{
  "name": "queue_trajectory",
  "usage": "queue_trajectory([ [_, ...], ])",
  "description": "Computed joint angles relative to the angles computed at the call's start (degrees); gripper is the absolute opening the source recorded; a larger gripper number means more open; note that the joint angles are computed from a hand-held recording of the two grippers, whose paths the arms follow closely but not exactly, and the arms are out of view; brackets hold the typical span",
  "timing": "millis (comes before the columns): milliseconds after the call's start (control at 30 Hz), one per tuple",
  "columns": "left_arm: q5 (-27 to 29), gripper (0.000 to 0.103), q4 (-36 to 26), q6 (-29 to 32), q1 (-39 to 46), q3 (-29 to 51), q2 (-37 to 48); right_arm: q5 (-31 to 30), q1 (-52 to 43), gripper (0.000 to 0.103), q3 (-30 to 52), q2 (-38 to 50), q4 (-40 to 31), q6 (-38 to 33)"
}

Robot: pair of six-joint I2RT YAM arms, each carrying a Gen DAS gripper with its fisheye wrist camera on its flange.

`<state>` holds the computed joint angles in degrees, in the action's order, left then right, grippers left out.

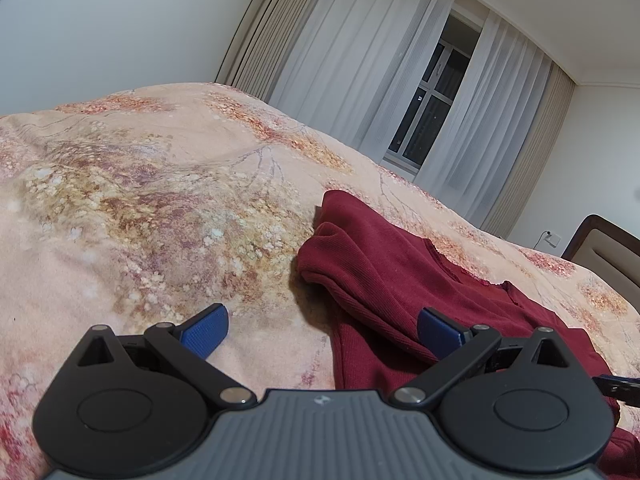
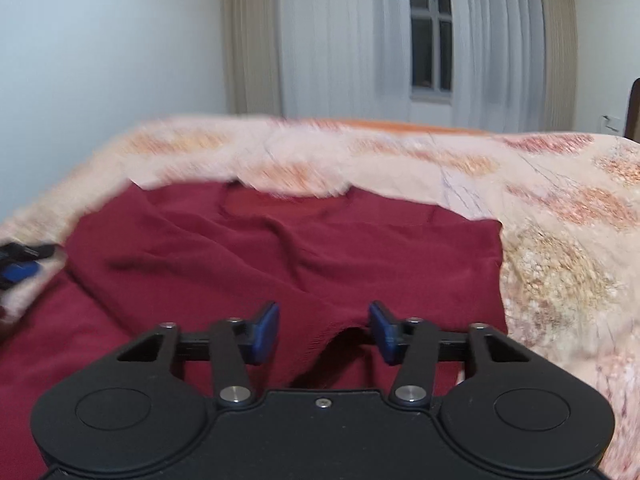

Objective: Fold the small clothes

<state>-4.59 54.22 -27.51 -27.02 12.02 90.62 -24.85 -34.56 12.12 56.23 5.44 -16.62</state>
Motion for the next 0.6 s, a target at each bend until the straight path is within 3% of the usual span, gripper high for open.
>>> queue_trajectory([
  [33,0.0,0.103,0.0,0.0,0.0,0.0,0.0,1.4,1.1,0.032,1.0,2.9,0.6,0.2],
  [100,0.0,0.103,0.1,0.0,0.0,-0.1,0.0,1.1,1.6,0.01,2.0,5.3,0.1,-0.7],
  [267,0.4,0.103,2.9,-0.3,0.2,-1.0,0.8,4.5,5.4,0.005,1.7,-1.5,-0.5,-5.0],
  [400,1.3,0.103,4.8,-0.5,0.8,-1.6,1.2,8.8,9.5,0.005,3.3,-6.3,3.8,-7.3],
  [600,1.6,0.103,5.3,-0.5,1.0,-1.8,1.3,12.4,10.1,0.005,8.1,2.7,11.9,-8.7],
])
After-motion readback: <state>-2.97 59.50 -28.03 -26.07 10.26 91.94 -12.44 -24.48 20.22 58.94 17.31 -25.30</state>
